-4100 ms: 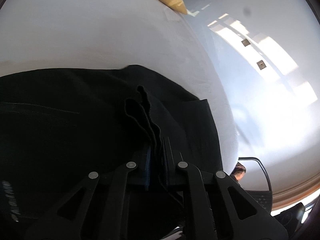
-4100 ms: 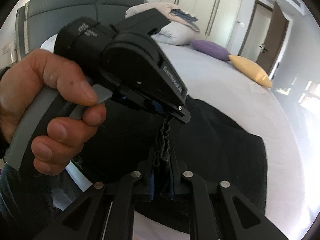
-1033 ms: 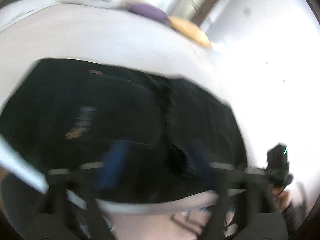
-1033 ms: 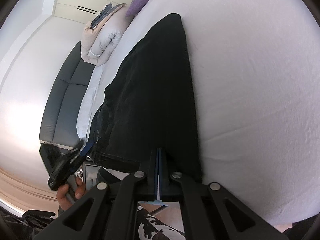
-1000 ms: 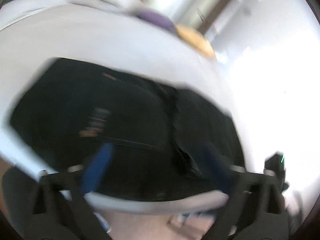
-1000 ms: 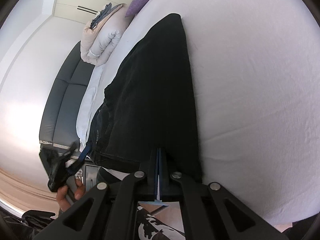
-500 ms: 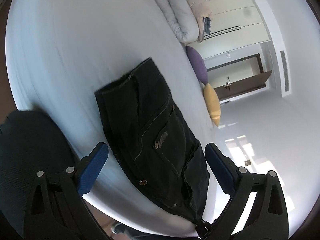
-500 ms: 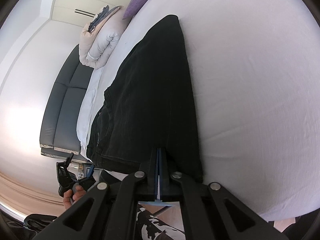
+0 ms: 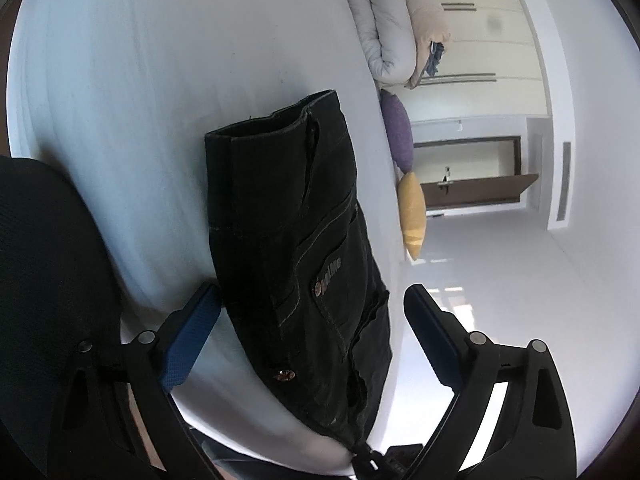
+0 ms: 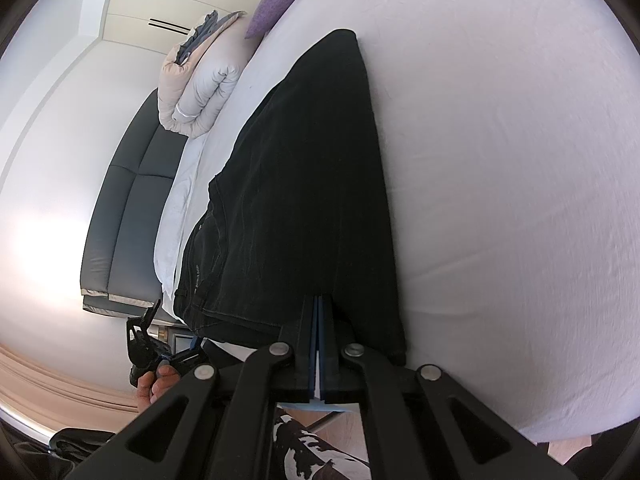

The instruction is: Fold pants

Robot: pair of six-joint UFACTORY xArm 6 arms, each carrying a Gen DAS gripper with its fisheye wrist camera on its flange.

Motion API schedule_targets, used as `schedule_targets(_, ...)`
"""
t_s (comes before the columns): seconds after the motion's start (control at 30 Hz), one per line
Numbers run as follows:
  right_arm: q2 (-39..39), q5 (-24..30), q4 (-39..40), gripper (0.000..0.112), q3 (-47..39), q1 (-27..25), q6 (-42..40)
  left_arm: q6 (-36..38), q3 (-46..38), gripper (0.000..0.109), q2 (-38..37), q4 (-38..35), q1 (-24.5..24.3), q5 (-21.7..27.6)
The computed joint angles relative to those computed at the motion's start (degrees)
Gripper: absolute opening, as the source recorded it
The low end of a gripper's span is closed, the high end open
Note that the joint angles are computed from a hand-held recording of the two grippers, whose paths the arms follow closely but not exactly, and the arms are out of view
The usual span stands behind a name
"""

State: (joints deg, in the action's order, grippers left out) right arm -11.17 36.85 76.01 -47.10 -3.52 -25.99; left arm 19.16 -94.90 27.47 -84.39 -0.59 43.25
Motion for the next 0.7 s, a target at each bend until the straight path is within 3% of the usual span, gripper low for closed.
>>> schedule_targets(0.1,0.00,0.10,0.31,0.000,0.02,-0.10,-0.13,0.28,0.45,0.079,-0.52,-1.74,0.21,1.13)
schedule_targets(0.27,-0.46,0.71,-0.38,0.000,0.08,-0.55,0.54,-2.41,-2.03,0.038,2.10,-1.63,0.41,2.29)
schedule_targets(0.47,-1.61,0.07,-10.29,0.002,-2.96,0.47,7.64,-2.34,-4.21,0.019,3.19,1.33,0.48,2.07)
schedule_targets(0.6,1.18,1.49,-14.18,0.002,-10.14,1.98,8.26,-0.81,-4.55,0.015,2.65,4.16,0.38,1.09)
schedule_targets(0.7,8.01,4.43,-16.07,0.003,-19.80,3.74,8.57,-0.70,-4.85,0.015,2.17,7.86,-0.31,-0.59)
